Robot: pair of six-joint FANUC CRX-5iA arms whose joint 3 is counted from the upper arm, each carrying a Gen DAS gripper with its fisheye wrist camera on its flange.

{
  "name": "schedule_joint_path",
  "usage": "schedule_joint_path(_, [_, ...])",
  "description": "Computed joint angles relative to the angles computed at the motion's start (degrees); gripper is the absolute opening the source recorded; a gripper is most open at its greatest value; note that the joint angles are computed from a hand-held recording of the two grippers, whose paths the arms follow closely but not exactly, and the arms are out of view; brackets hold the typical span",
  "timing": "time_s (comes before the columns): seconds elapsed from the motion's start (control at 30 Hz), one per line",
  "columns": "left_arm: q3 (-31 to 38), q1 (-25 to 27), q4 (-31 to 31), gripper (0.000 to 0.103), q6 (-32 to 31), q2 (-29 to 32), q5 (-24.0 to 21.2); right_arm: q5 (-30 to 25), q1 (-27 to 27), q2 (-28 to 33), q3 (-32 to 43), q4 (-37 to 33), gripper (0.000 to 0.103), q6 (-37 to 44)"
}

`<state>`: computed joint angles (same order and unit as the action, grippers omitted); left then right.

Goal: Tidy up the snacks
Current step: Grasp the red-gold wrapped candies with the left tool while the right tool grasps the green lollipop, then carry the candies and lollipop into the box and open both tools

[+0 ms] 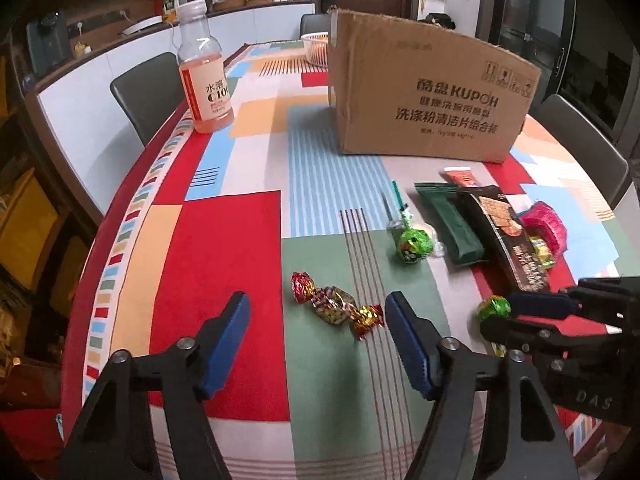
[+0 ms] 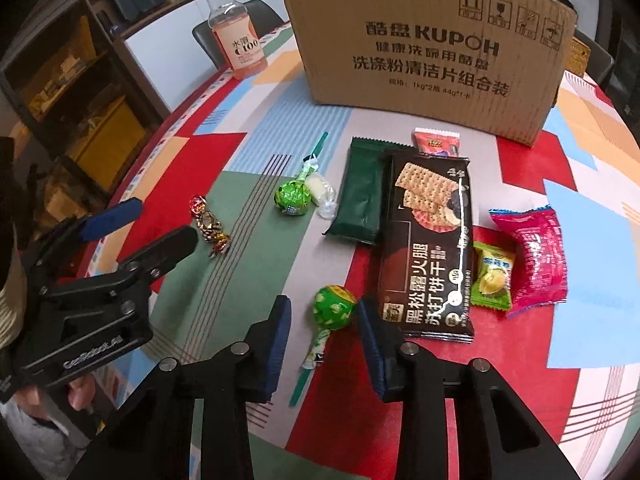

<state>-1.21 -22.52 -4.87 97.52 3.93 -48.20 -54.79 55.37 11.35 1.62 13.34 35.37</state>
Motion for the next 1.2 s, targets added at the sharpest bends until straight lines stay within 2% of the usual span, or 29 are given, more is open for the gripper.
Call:
schedule_joint_path(0.17, [1.5,0.6,0.9,0.057,0.2,2.3,-0.9,0.0,-0.8,1.8,1.7,-2.1,0.030,1.4])
schedule_joint_path(0.3, [1.5,1.6,4.7,0.049,-1.6,3.6,-1.9,0.3,-0.8,2.5,2.0,-0.8,0.028,0.9])
schedule_joint_path(0.4, [1.4,1.8,6.0,0.034,-2.1,4.3,-2.6,0.6,-0.8,2.8,2.1,-0.4,0.028,0.8])
schedule_joint_path(0.5, [2.0,1.3,4.2,0.020,-1.3,4.4,-3.1,1.0,-0.9,2.7,1.9,-0.2,0.028,0.5])
schedule_joint_path(0.87, [-0.4,1.5,7.6,0.019,-3.1,1.0,-0.9,4.3,-0.3,-1.0,-1.9,3.0,0.027,-1.7])
schedule_joint_path(1.2, [0.3,0.3,7.0,0.019,-3.2,-1.9,0.8,6.5,0.2,-4.7,-4.9,8.1,0.027,-4.9])
